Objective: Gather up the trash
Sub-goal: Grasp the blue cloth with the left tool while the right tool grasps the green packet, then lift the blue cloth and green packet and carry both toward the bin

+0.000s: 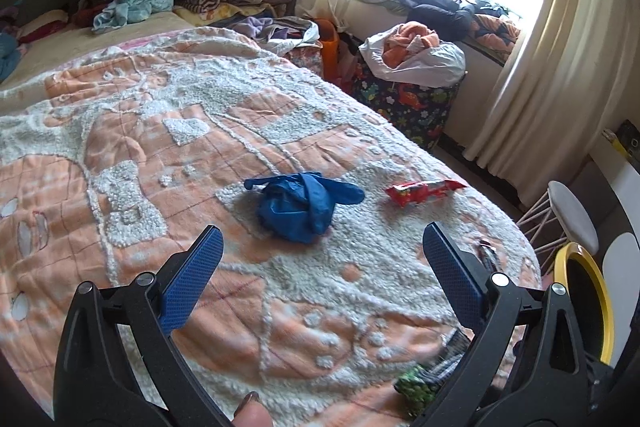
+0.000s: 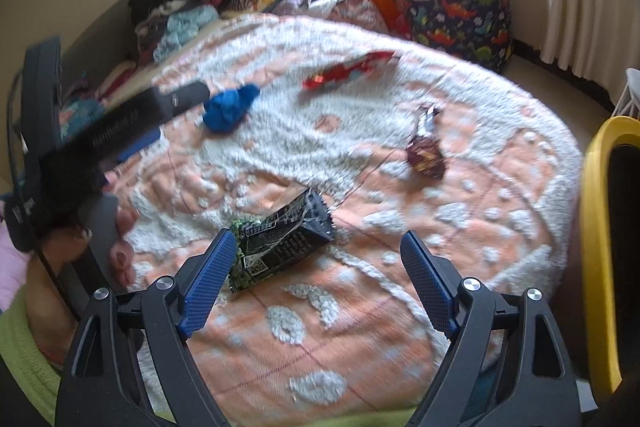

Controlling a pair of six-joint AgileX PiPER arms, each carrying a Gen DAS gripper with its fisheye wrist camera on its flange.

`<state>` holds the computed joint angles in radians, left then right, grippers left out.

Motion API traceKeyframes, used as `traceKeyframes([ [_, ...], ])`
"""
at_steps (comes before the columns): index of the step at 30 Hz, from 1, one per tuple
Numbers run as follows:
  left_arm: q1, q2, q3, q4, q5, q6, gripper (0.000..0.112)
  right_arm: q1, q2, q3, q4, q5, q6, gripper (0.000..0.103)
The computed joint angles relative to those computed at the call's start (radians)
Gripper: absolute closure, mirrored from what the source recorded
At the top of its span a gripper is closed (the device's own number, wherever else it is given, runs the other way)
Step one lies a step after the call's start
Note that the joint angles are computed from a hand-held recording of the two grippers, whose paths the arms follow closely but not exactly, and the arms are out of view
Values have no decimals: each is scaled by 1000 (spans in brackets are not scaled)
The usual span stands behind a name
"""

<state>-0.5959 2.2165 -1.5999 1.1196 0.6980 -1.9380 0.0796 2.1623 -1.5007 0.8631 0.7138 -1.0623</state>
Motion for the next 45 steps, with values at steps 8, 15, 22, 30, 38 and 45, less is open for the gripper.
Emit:
traceKeyframes([
  [8, 68, 62, -76, -83, -41, 70, 20, -5, 96, -116, -23, 152, 49, 72],
  [15, 122, 130, -157, -197, -73, 161, 33, -36, 31, -18, 91, 167, -99, 84],
  [22, 117, 117, -114, -152, -98, 89, 85, -77, -50, 71, 169, 180, -230, 91],
  [30, 58, 54, -36, -4, -115, -71, 97, -145, -66, 58, 207, 213, -255, 94],
  [38, -16, 58, -122, -14, -91, 37, 98, -217, -60, 2, 228, 253, -231, 94],
  [45, -64, 99, -238, -68, -78, 180, 98, -269, -79, 3, 252, 257, -252, 94],
])
